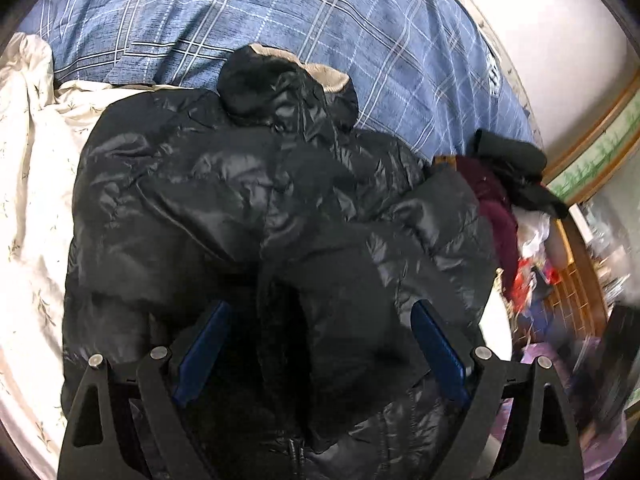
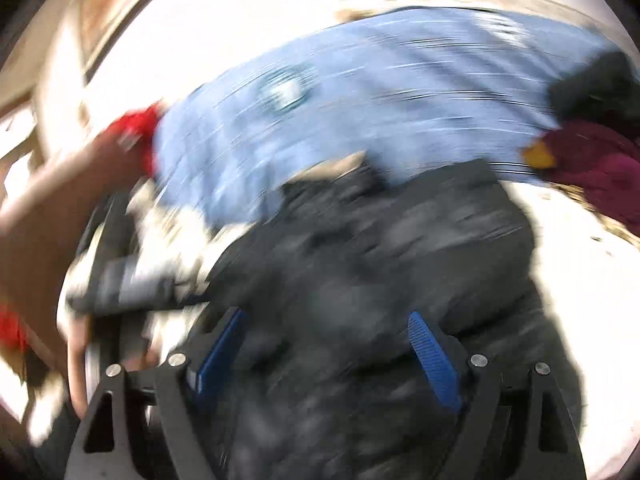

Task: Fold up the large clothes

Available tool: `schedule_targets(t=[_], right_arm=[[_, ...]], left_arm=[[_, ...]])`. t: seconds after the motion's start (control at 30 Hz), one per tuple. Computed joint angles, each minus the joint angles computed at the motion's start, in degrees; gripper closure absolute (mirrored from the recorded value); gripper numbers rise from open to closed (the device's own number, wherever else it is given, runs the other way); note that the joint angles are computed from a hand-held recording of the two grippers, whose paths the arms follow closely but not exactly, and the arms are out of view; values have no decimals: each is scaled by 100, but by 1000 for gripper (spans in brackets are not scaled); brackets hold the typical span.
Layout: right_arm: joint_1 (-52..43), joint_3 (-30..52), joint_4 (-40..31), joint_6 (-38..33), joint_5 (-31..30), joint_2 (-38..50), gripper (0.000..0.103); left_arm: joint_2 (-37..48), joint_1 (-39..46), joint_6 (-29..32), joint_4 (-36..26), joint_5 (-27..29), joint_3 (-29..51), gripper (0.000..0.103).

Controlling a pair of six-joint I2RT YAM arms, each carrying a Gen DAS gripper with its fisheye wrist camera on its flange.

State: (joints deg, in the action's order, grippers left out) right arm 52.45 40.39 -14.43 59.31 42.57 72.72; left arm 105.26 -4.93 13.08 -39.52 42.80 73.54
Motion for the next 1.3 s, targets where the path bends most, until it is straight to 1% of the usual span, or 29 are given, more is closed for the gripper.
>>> schedule_targets(t=[0.03, 0.1, 0.13, 0.17, 0.2, 0.23, 0.27, 0.33, 0.4, 0.43, 0.53, 0.6, 0.63, 0.7, 0.77, 0.8, 0.83, 0.87, 0.9, 0.93, 0.97, 1.0, 1.03, 1.07, 1.13, 1.2, 1.23, 1.27, 1.3], right_arm=[[-256, -101, -42, 25, -57, -306, 17], [-1349, -450, 230, -118, -665, -952, 17], [-1611, -525, 210, -160, -817, -1127, 17], [-1970, -489, 20, 7, -879, -1135, 17], [-2368, -639, 32, 203, -1016, -1156, 17], [-2478, -801, 116, 406, -1066, -1218, 17], [-2718, -1237, 445, 668, -1286, -1465, 18], [-3180, -1964, 1247, 815, -1943, -1642, 23], [-3782, -2323, 2169, 542, -2972, -1310, 45], [-3967, -2395, 2446, 438, -3314, -1238, 60], [-4094, -2280, 2863, 259, -3760, -972, 68], [-3985, -2148, 3091, 129, -3897, -860, 74], [-3869, -1804, 2864, -38, -3806, -703, 74], [-3497, -1156, 2349, -304, -3489, -272, 74], [-3266, -850, 2180, -323, -3346, 302, 71], [-3186, -725, 2105, -280, -3208, 669, 69], [-3190, -683, 2101, -245, -3197, 863, 63], [-3243, -679, 2219, -233, -3319, 1148, 58], [-3262, -718, 2343, -263, -3384, 1252, 57], [-3243, -722, 2315, -282, -3368, 1200, 53], [-3193, -694, 2173, -350, -3287, 1108, 47], [-3092, -637, 1941, -452, -3101, 954, 45], [-2984, -702, 1886, -477, -2940, 780, 42], [-2850, -796, 1886, -596, -2703, 510, 39], [-2640, -1010, 1886, -704, -2347, 30, 28], [-2443, -1320, 1895, -814, -2074, -646, 24], [-2374, -1461, 1868, -872, -2008, -974, 20], [-2342, -1436, 1786, -921, -1962, -1111, 10], [-2358, -1383, 1633, -1000, -1967, -1253, 7]], left_arm=[[-26, -30, 14, 75, -19, -83, 12], [-113, -129, 73, 211, -27, -252, 27], [-190, -162, 65, 306, -123, -346, 42], [-261, -200, 26, 429, -224, -429, 52], [-333, -206, 36, 525, -260, -499, 57], [-341, -195, 70, 498, -226, -486, 68], [-372, -150, 47, 493, -177, -479, 78], [-413, -10, 19, 362, 130, -327, 88], [-425, 205, 20, -55, 513, 155, 91], [-387, 287, 3, -223, 657, 409, 91], [-16, 569, 104, -1124, 1098, 1766, 91], [155, 584, 164, -1349, 768, 2430, 91], [177, 597, 197, -1303, 573, 2512, 91], [372, 636, 326, -1185, 211, 2540, 91], [855, 568, 484, -1147, -245, 2482, 87], [1224, 473, 375, -1003, -775, 2356, 83], [1357, 405, 318, -820, -1132, 2170, 68], [1412, 309, 288, -558, -1588, 1897, 61], [1224, 265, 205, -305, -1754, 1625, 61], [890, 238, 182, 86, -1799, 1285, 55], [546, 168, 166, 561, -2002, 906, 38], [165, 94, 149, 1182, -2328, 467, 27], [-14, 68, 122, 1502, -2497, 246, 14], [-99, 47, 109, 1721, -2701, 124, 12], [207, 141, 154, 1332, -2687, 505, 12], [617, 378, -11, 798, -2344, 1098, 12], [665, 525, -81, 683, -2148, 1215, 12], [721, 646, -155, 575, -1952, 1374, 12], [853, 760, -163, 424, -1744, 1686, 12]])
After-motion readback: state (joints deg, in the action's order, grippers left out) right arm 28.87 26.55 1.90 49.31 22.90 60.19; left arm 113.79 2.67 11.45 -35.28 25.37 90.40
